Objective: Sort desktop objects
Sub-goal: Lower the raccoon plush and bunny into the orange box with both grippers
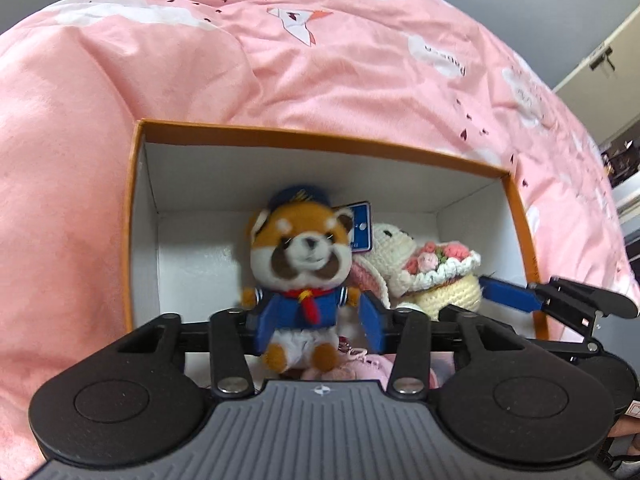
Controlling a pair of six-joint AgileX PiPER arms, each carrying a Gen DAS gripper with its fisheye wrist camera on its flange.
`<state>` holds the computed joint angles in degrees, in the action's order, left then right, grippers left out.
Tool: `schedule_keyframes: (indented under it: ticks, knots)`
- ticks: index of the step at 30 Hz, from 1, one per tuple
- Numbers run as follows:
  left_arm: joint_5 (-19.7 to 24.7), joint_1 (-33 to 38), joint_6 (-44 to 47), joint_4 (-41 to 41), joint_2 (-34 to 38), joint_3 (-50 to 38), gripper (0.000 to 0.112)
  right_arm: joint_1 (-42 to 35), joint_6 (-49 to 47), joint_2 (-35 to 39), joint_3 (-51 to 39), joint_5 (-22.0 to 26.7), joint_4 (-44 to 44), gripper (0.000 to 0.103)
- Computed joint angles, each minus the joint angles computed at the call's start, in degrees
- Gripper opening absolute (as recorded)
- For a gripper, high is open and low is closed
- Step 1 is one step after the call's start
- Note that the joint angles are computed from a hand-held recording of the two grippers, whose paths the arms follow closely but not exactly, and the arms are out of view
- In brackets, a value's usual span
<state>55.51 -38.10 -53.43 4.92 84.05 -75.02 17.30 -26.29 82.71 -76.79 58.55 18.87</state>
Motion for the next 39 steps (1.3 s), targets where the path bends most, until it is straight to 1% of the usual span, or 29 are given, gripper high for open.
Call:
schedule_keyframes:
  ticks: [3,6,7,8,9,13,15,18,21,23,25,27,29,32,36,39]
  knots:
    - [-0.56,0.80,0.94,-1.23,0.16,0.13,0.042,-1.38,-0.39,1.18,-1.73,3.05,0.49,0.043]
    - [-0.94,0.72,0.57,-0.94,0.47,0.32,0.042,-2.53,-1.41,1.86,-2.16,4.58,1.93,0.038]
    - [-1.01,0.64,0.39,-0.74,0.56,0.33,0.042,-2.62,-1.43,2.08,-2.11,4.89,2.19,0.033]
    - [-1.12,0.43,0.16,-0.51,0.50,0.47,0.042,-2.52,-1.24,2.32,-1.96,5.08,2.18,0.025]
    - [-1.35,0.25,-0.07,-0.33,0.25,0.80,0.042,-2.31,-0.80,2.51,-1.62,4.91,2.11,0.022]
    - [-1.99,-0.15,-1.32,0.62,-1.11,1.88,0.042,-1.39,2.30,3.14,-0.22,2.57,2.40,0.022]
    - [-1.49,-0.43,-2.49,1.34,-1.61,1.94,0.042,-0.84,3.13,3.84,-0.39,2.25,2.90,0.023]
    - [1.74,-0.63,-3.45,1.87,-0.27,-0.32,0.038,0.01,2.77,4.38,-0.55,2.85,3.21,0.025]
    - [6.10,-2.06,-4.56,3.86,2.87,-4.04,0.037,-0.79,1.16,3.54,0.33,3.16,4.74,0.025]
    - [8.27,-2.80,-5.04,4.76,5.21,-6.05,0.038,-1.11,1.62,2.61,1.21,2.19,4.41,0.025]
    - [9.49,-3.19,-5.51,5.47,7.28,-7.22,0.038,-1.60,1.73,1.93,1.72,1.59,4.29,0.025]
    - [9.76,-3.09,-5.26,5.34,8.84,-7.67,0.038,-2.32,1.31,1.50,1.96,1.70,5.01,0.025]
    - [8.30,-2.65,-5.13,4.44,9.03,-6.84,0.038,-2.71,0.68,1.37,1.96,1.61,5.42,0.025]
    - [4.04,-0.81,-3.20,0.99,7.74,-3.91,0.038,-2.60,0.96,1.38,2.19,0.54,5.45,0.026]
    - [-0.36,0.44,-0.89,-1.47,6.35,-1.16,0.038,-2.48,1.64,1.52,2.74,-0.88,5.94,0.026]
    - [-2.21,0.57,0.47,-2.70,6.47,-0.94,0.038,-2.28,1.20,1.65,3.01,-0.74,6.38,0.025]
